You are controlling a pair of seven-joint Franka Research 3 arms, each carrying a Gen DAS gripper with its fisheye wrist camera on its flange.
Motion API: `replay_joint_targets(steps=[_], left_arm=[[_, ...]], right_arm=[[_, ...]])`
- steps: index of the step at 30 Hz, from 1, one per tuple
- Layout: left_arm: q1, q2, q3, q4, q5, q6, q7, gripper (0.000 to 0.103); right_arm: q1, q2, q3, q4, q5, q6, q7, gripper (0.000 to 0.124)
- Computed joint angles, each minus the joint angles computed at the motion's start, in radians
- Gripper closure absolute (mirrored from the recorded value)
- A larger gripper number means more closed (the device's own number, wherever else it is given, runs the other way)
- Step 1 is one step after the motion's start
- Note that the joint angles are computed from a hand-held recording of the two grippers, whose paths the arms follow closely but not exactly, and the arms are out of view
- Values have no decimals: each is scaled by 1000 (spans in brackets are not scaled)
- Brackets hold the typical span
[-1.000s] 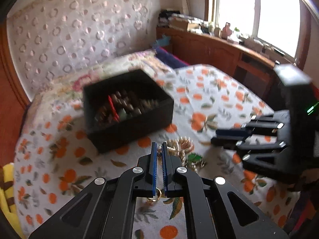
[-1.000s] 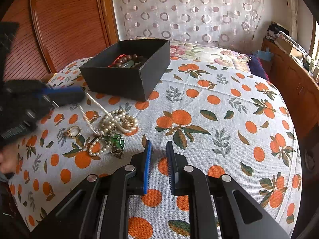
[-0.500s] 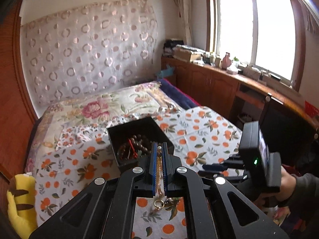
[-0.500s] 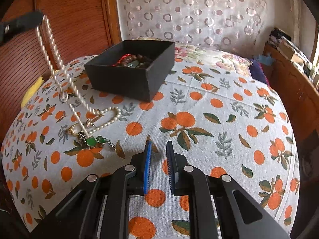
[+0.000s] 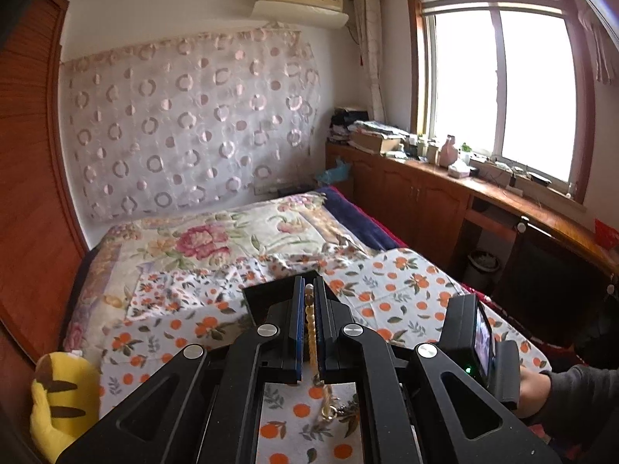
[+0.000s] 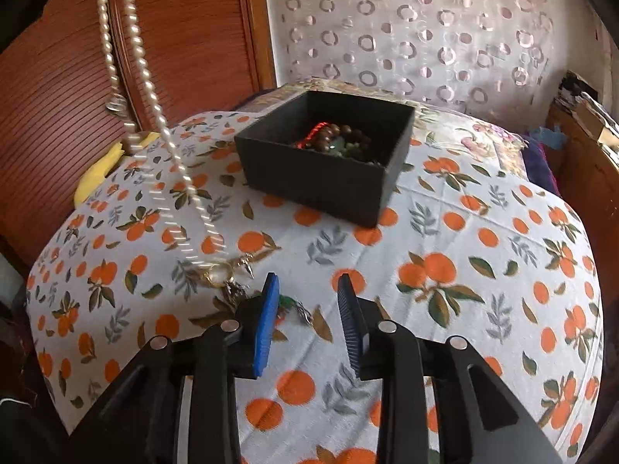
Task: Organize jewelry
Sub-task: 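Lift the pearl necklace over the box with the left tool while the right tool reaches the green pendant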
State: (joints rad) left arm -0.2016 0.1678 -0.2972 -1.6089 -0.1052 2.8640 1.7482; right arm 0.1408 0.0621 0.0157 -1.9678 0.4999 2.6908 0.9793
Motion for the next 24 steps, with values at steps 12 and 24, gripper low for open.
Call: replay_joint_targets(steps=[12,24], left_arm=[[23,-39,20,-62,-13,8,-1,99],[24,-48,33,-90,-14,13,-3,99]], right_arm=[[-1,62,14,94,-7,-147,-17,89],[29,-11,11,16,-90,-164,-57,89]])
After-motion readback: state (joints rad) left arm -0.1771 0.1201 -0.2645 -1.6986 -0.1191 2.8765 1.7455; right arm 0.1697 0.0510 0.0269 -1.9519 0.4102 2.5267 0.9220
